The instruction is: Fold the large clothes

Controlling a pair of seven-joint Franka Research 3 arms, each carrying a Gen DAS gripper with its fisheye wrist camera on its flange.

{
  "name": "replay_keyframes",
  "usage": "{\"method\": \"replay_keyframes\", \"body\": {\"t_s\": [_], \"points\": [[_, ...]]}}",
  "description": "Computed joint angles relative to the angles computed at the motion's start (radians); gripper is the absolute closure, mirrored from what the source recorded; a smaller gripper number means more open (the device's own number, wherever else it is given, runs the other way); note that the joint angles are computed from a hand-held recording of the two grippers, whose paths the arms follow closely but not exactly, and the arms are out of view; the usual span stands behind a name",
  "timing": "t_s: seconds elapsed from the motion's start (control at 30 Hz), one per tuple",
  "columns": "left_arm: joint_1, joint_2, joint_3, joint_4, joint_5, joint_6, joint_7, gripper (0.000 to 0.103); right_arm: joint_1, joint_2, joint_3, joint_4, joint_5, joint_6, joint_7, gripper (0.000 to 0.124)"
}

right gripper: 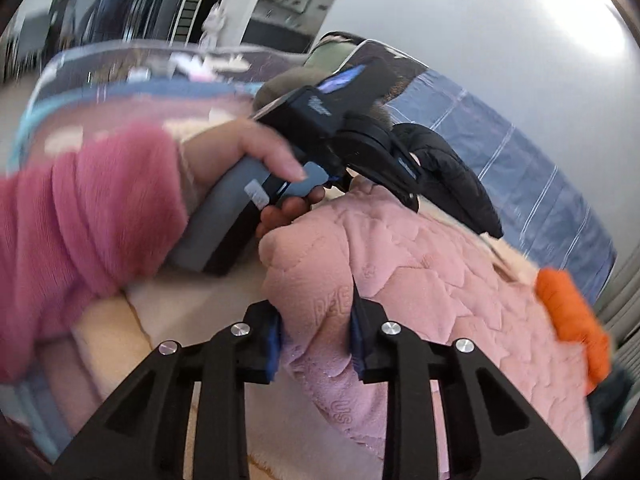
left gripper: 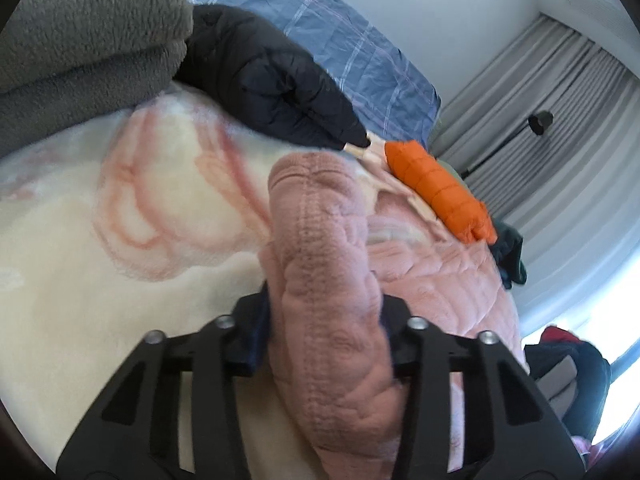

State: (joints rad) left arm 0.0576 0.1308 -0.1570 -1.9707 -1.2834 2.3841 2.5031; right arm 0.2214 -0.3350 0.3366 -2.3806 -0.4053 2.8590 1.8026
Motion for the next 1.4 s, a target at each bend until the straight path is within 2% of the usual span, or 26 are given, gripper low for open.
{"method": "replay_keyframes", "body": {"t_s": [0.13,0.17,0.33,0.53,0.6,0.7,0.8,0.9,1.03,1.17,1.3,1.4], "points": [[-0.001,-0.049,0.005,-0.002,-0.034,-0.015,-0.020,0.065,0.096,-0.035,-0.110,-0.036,0.175,0.066,-0.104,0.096],[-0.006,-0.058,0.008,0.001,-0.029,-0.016,-0.026,0.065,0.145,-0.047,-0.161,-0.042,0.255,0.072,-0.156,0.096],[-0.060,-0.106,0.003,0.044,0.090,0.043,-0.117,0.065,0.311,-0.134,-0.349,-0.085,0.554,0.127,-0.304,0.097],[-0.138,-0.131,-0.020,0.132,0.223,0.091,-0.231,0.066,0.390,-0.271,-0.480,-0.157,0.756,0.207,-0.398,0.098],[-0.170,-0.129,-0.035,0.163,0.296,0.125,-0.280,0.068,0.384,-0.324,-0.503,-0.186,0.801,0.225,-0.417,0.098],[-0.238,-0.103,-0.076,0.222,0.479,0.205,-0.388,0.069,0.368,-0.407,-0.541,-0.233,0.865,0.239,-0.444,0.098],[-0.290,-0.052,-0.106,0.293,0.644,0.226,-0.492,0.069,0.336,-0.498,-0.591,-0.285,0.929,0.231,-0.469,0.099],[-0.352,0.027,-0.137,0.387,0.861,0.231,-0.611,0.069,0.304,-0.587,-0.644,-0.340,0.992,0.206,-0.486,0.099],[-0.451,0.153,-0.151,0.521,1.159,0.185,-0.763,0.069,0.222,-0.657,-0.664,-0.404,1.042,0.166,-0.502,0.099],[-0.543,0.263,-0.140,0.632,1.368,0.112,-0.865,0.065,0.138,-0.715,-0.716,-0.457,1.095,0.048,-0.511,0.099],[-0.610,0.375,-0.120,0.733,1.495,0.047,-0.941,0.061,0.078,-0.708,-0.744,-0.484,1.154,-0.027,-0.516,0.099],[-0.616,0.421,-0.139,0.774,1.490,0.023,-0.945,0.056,0.045,-0.707,-0.750,-0.498,1.190,-0.069,-0.536,0.099]]}}
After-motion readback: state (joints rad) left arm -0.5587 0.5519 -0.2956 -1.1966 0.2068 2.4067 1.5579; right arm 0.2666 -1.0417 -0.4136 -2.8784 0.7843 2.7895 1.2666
